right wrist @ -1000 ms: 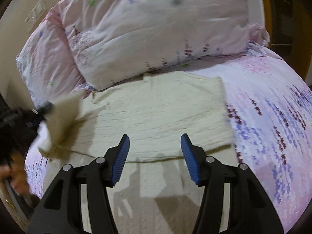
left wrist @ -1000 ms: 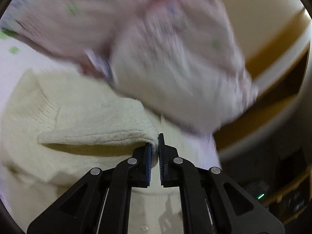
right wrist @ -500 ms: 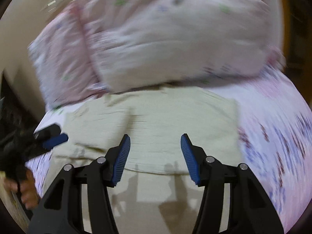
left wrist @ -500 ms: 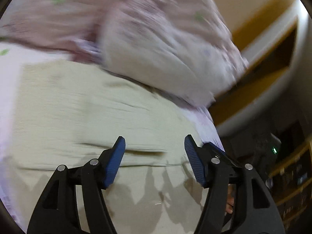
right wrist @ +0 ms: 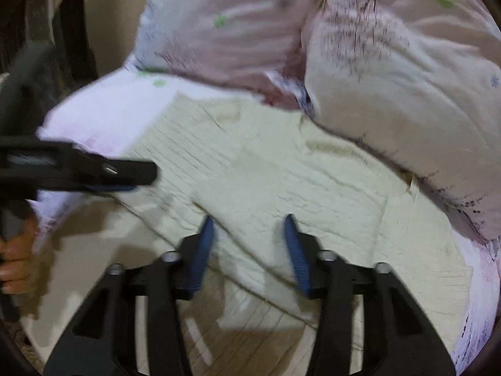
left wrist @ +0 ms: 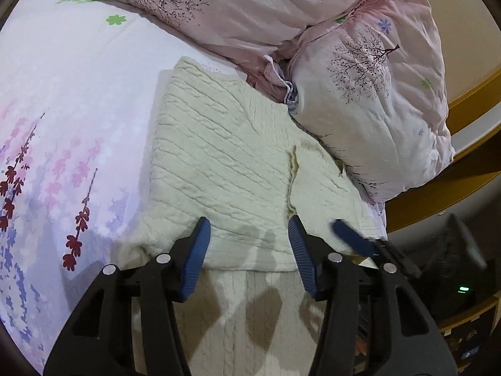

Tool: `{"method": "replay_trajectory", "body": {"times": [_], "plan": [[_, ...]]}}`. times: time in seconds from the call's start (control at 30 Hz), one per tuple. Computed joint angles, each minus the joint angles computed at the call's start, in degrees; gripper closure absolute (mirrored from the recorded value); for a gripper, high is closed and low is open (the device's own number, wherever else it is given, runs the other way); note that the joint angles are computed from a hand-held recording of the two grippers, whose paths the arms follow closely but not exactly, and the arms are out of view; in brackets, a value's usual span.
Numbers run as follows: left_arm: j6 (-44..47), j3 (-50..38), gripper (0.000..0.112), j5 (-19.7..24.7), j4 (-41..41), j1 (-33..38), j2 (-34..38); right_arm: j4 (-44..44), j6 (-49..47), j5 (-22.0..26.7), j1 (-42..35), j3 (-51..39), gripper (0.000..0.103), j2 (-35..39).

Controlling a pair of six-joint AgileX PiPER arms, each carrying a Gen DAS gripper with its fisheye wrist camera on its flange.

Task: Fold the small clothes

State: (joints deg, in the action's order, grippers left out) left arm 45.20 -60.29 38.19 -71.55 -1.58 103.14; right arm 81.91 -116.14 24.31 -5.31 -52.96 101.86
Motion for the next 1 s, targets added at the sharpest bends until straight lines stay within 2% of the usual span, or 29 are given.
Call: {"method": "replay_trajectory", "body": {"times": [0.03,0.07,0.1,0.2,0.27,0.37,0.43,0.5,0.57,0.6,0.77,0.87,0.9,0.97,1.0], "plan": [[0.7,0.2,0.059,0.3,-0.3,0.2,0.0,0.5,0.2,0.4,-0.5,-0.5,0.084,1.0],[0.8,0.1,0.059,0.2,-0.3,0.1,0.0,0.1,1.9,3.0,-2.0,-1.1,0.096,1.4],[1.4,0.4,0.059,0.3,-0.7,0.2,-0.1,-1.9,5.9,5.4,-3.7,-2.1,0.098,1.6],[2.0,0.5,0.059,0.5,-0.9,0.4,-0.2,-1.3,12.0,14.0,-10.8,-3.6,0.098,1.3],[2.6,0.5,0.058,0.4,-1.4,0.3,-0.1,0.8,15.7,21.7,-18.1,-4.5,0.098,1.4],[3.5,0.5,0.053,1.5,-1.4,0.6,-0.3,4.0,21.3,28.8,-29.0,-5.5,0.098,3.6],[3.9,0.6,0.048,2.3,-1.1,0.7,-0.8,2.9,25.6,28.7,-33.5,-7.0,0.093,6.0],[4.0,0.9,0.046,2.7,-0.2,0.7,-1.5,-3.9,35.1,28.6,-36.6,-12.1,0.080,10.8],[4.1,1.3,0.045,2.9,0.9,0.9,-2.3,-7.5,42.9,29.8,-39.3,-17.0,0.072,15.1],[3.9,1.5,0.045,2.9,1.4,1.0,-2.6,-7.8,44.6,29.9,-39.8,-18.4,0.071,16.3],[3.6,2.1,0.045,2.8,3.3,1.2,-3.6,-11.2,50.1,32.6,-39.4,-24.2,0.071,19.5],[3.2,2.0,0.045,2.7,3.6,1.1,-3.5,-13.2,51.7,29.8,-37.2,-25.2,0.072,19.9],[3.2,2.0,0.045,2.6,3.6,1.1,-3.4,-13.6,52.2,29.0,-36.1,-25.5,0.078,20.3],[3.3,1.9,0.045,2.6,3.6,1.0,-3.2,-13.9,51.1,28.4,-35.2,-25.9,0.097,20.9],[3.4,1.9,0.045,2.6,3.6,1.0,-3.2,-12.6,49.6,28.6,-35.4,-25.2,0.097,20.5]]}}
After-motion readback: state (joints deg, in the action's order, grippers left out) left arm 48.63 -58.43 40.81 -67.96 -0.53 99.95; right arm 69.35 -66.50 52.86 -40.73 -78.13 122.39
